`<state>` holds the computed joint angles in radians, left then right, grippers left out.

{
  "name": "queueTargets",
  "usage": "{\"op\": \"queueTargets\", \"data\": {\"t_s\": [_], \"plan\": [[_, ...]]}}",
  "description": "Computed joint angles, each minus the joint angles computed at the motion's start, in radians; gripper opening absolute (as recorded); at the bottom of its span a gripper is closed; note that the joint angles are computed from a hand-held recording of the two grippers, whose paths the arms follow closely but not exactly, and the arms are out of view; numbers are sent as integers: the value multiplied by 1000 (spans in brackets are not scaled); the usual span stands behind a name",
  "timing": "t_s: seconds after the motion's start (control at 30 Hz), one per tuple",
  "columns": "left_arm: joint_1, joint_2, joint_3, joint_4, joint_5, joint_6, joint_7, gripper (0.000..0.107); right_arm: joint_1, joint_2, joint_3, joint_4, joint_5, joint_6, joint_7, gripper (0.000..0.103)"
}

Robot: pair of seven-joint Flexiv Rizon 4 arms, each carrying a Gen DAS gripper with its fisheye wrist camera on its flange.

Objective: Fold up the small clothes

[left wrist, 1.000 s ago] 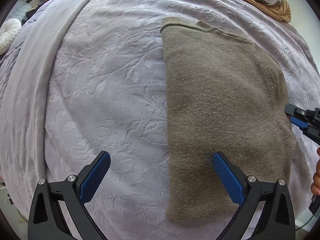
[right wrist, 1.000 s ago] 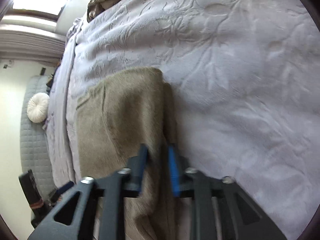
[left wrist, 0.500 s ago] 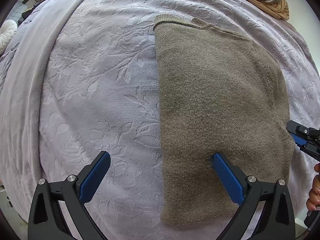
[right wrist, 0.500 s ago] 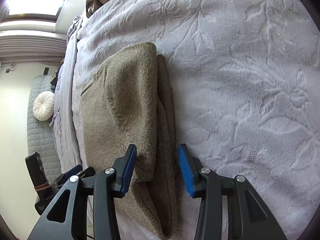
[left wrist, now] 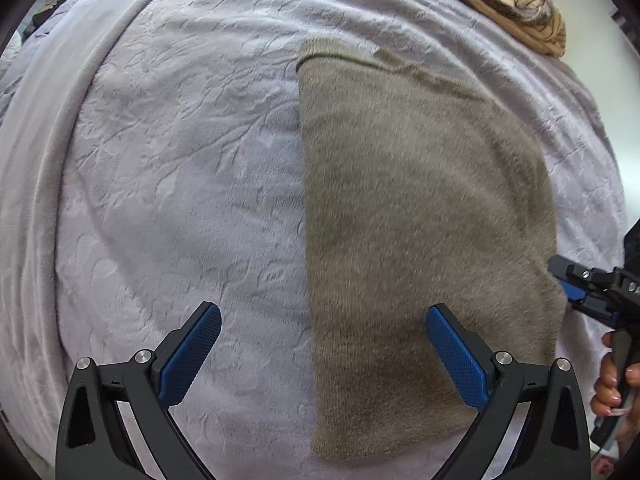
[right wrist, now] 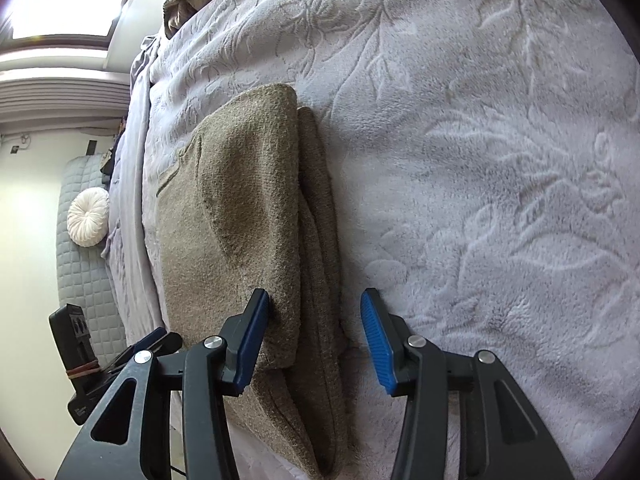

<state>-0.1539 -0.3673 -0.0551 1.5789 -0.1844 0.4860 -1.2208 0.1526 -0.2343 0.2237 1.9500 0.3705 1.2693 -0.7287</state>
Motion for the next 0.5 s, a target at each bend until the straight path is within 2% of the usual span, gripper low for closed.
{"op": "queueTargets", "data": {"t_s": [0.1, 0.17, 0.23, 0.43, 0.5], "plan": [[28, -39, -22, -41, -67, -19, 47, 103, -20, -5, 19, -8, 45, 20, -49, 52], [53, -87, -41, -94, -128, -89, 75, 103, -36, -11, 29, -19, 77, 24, -91, 59], [71, -144, -56, -150, -182, -168, 77, 103, -57, -21, 44, -35, 118, 25, -145, 61], [77, -214, -85, -186, -274, -241, 97, 103, -142, -75, 104, -148, 300, -61, -399, 61], [59, -235, -82, -217, -259, -258, 87, 103, -144, -95, 97, -185, 317, -104, -450, 61]]}}
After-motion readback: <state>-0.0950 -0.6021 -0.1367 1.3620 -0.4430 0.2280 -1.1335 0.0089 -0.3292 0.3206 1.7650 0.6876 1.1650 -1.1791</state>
